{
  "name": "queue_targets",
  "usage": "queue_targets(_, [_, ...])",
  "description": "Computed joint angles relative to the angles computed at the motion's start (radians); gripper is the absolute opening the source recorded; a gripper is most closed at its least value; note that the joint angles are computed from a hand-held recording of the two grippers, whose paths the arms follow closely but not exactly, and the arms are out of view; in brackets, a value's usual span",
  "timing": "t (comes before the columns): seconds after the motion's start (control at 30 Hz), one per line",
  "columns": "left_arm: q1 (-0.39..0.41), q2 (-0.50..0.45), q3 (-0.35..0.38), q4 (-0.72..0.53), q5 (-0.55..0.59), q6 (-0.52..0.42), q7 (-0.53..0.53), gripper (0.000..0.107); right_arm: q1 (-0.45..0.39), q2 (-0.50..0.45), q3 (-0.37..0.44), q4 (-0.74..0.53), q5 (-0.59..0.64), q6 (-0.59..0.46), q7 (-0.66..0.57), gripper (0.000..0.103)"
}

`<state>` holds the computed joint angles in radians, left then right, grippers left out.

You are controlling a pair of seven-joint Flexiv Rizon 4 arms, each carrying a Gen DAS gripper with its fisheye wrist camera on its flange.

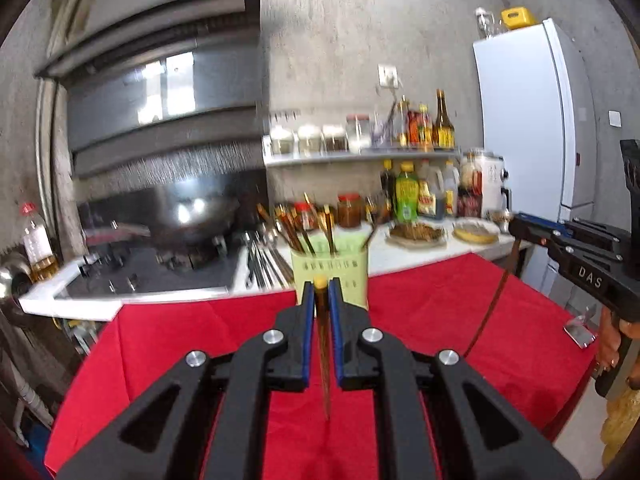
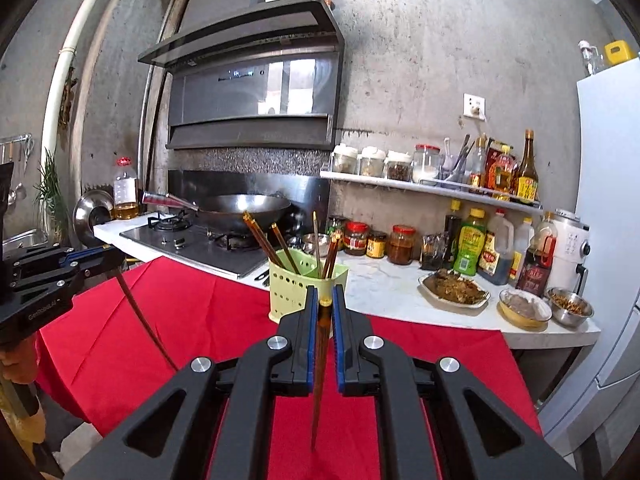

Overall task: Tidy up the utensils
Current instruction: 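Lift both held chopsticks upright and carry them over the green holder, then lower both chopsticks into the green holder and open both tools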

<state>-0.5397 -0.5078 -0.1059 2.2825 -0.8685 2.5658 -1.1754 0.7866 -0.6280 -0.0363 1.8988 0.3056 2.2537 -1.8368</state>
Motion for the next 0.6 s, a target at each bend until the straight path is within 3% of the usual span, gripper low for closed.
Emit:
queue_targets(0.07, [0.024,-0.005,-0.009,0.001,0.000,-0.088,-0.010,0.007,-0.004,-0.011,0.003,0.000,-0.006,-0.013,0.004,0.008])
queue_targets(0.23, [0.022,-0.055,0.009,-0.008,-0.013,-0.184,-0.023,0.005,0.026,-0.057,-0.036,-0.007,-0.001,-0.071,0.017,0.007])
queue_targets(0.4, [0.031,-0.052,0.032,0.019,0.059,-0.185,-0.088,0.005,0.040,-0.059,-0.050,0.000,0.005,-0.059,0.026,0.007])
queue_targets(0.6, [0.031,-0.028,0.055,0.021,0.082,-0.197,-0.089,0.005,0.006,-0.060,-0.022,-0.005,-0.039,-0.059,0.064,0.007])
